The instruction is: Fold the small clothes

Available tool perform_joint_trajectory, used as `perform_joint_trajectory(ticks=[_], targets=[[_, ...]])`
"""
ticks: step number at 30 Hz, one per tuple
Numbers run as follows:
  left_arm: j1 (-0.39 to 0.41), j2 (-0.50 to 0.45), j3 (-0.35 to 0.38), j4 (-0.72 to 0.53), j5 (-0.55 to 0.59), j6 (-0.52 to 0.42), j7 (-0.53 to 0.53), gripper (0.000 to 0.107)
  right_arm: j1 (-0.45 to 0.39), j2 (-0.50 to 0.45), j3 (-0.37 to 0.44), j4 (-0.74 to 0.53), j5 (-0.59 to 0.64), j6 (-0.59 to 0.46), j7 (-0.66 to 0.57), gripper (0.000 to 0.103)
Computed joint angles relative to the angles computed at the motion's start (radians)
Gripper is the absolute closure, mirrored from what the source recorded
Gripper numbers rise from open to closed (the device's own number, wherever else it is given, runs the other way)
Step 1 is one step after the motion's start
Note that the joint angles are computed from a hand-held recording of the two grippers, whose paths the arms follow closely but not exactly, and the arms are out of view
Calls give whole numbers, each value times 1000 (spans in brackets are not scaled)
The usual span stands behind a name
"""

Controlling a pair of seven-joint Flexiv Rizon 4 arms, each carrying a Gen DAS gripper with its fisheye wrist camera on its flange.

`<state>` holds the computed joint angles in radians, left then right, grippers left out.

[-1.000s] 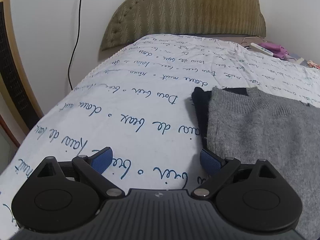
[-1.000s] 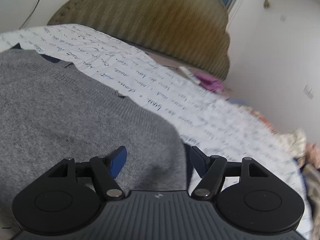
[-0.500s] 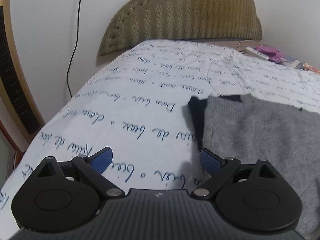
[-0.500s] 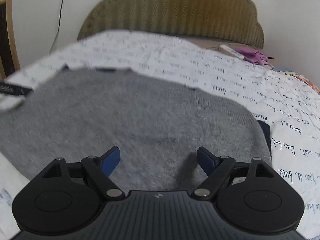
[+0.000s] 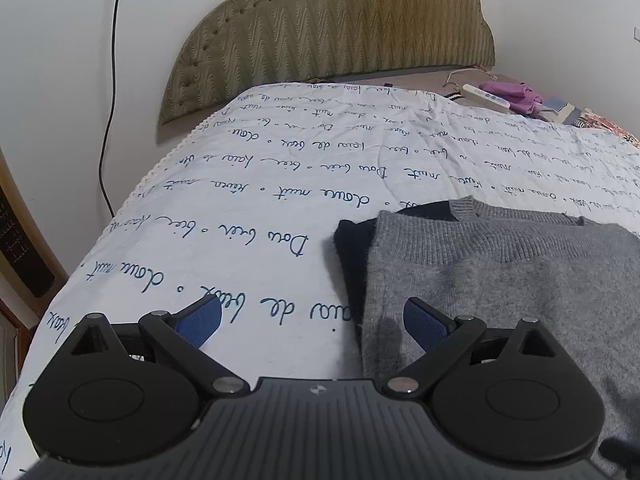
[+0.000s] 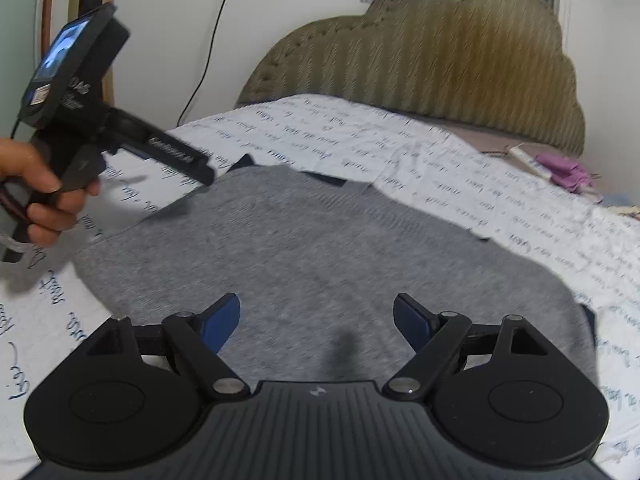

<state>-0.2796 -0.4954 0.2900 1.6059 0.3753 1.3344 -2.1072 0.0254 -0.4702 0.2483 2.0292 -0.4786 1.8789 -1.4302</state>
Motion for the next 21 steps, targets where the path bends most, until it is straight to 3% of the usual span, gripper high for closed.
perform_joint_trajectory(ticks=[13,18,21], targets=[[25,-30,-34,-43,-20,-36,29,8,-73,-4,90,17,-58,-11,21,19],[119,-24,-152,-3,-149,27,170,8,-120,-7,145,26,-104,-13,31,19],[163,-36,-220,-1,-247,17,275,8,-148,-10,180,36,-142,-15,34,19]])
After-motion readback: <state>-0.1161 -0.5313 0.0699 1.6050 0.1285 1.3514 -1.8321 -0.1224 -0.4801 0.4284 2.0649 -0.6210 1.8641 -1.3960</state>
